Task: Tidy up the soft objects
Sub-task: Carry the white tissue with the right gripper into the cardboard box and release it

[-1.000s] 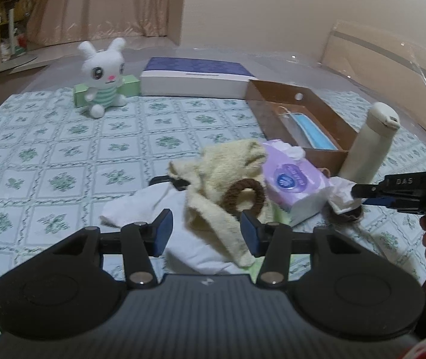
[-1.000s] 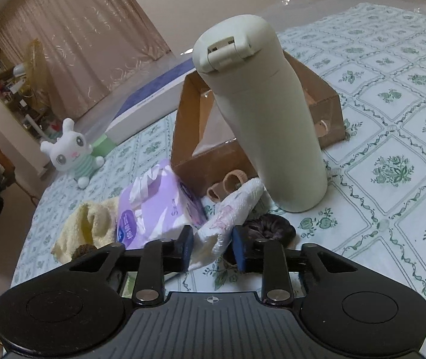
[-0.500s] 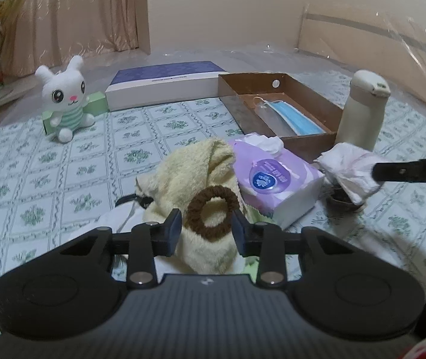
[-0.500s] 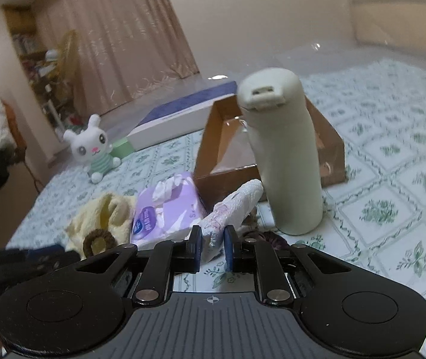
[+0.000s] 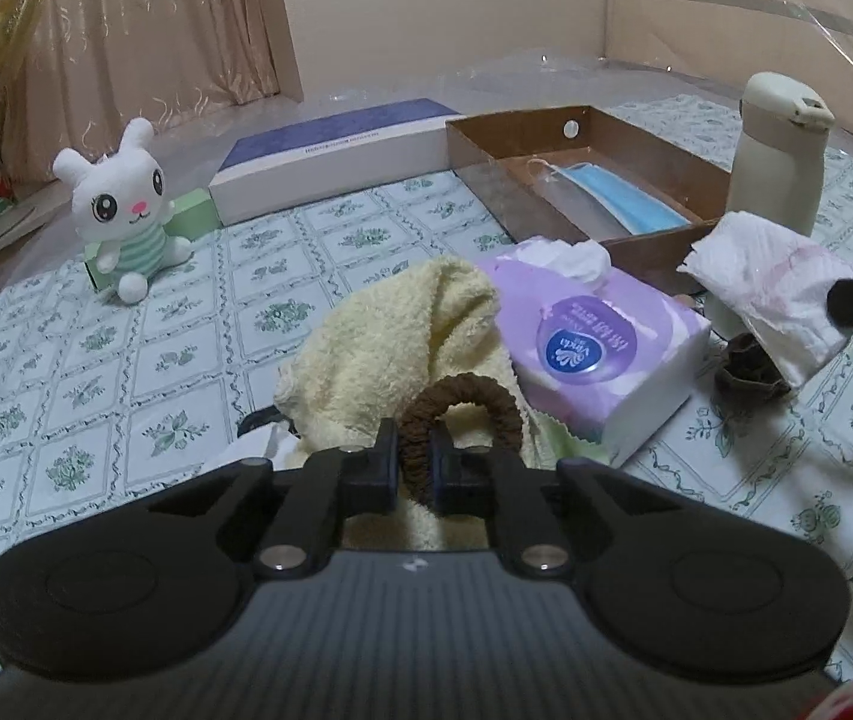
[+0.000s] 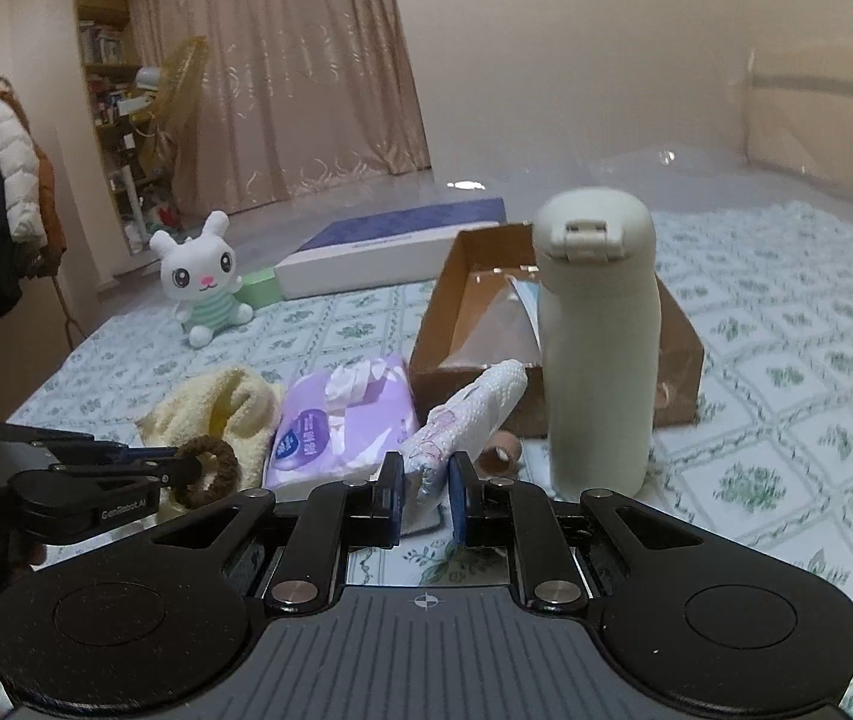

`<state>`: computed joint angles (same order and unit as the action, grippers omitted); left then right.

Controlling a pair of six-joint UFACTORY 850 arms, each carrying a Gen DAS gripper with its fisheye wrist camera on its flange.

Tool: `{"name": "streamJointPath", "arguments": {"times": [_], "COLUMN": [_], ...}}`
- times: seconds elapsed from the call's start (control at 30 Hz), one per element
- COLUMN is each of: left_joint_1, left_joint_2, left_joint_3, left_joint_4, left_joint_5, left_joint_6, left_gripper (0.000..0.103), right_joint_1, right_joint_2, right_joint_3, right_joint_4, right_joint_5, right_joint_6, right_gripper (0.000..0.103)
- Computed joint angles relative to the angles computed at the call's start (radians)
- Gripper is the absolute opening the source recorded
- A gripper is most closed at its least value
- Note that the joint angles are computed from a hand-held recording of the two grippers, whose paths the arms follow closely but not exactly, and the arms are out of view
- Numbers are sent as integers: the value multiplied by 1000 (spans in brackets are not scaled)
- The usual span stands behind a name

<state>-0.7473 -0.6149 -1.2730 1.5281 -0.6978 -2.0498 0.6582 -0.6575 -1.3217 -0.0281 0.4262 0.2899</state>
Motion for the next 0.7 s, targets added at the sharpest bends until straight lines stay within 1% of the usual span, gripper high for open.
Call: {"name": "streamJointPath", "arguments": {"times": [0.23,0.37,0.47,0.53,0.6,0.7], "left_joint_1": [-13,-10,13,32,52,92], "left_joint_2": [60,92,95,81,56,9], "left_joint_3": [51,60,35,-4,-54,-148], "left_joint_4": [73,120,168,191,207,219], "left_joint_5": [-14,-6,34,61,82,150], "left_joint_6": [-85,-139,-170,-170,-162,-159], "left_gripper": [9,9,9,9,9,9], "right_joint_1": [17,26,32,34,32,20], "right_joint_2": [2,-6,-27,-45,-72,-123], "right_joint_3": [1,-24,-78,-125,-190,-310], "right_joint_4": [85,157,246,300,361,432], "right_joint_5": [38,48,39,25,-3,-60], "right_joint_6": [-160,-299,-431,-513,-603,-715], "right_gripper": [16,16,16,16,16,16]}}
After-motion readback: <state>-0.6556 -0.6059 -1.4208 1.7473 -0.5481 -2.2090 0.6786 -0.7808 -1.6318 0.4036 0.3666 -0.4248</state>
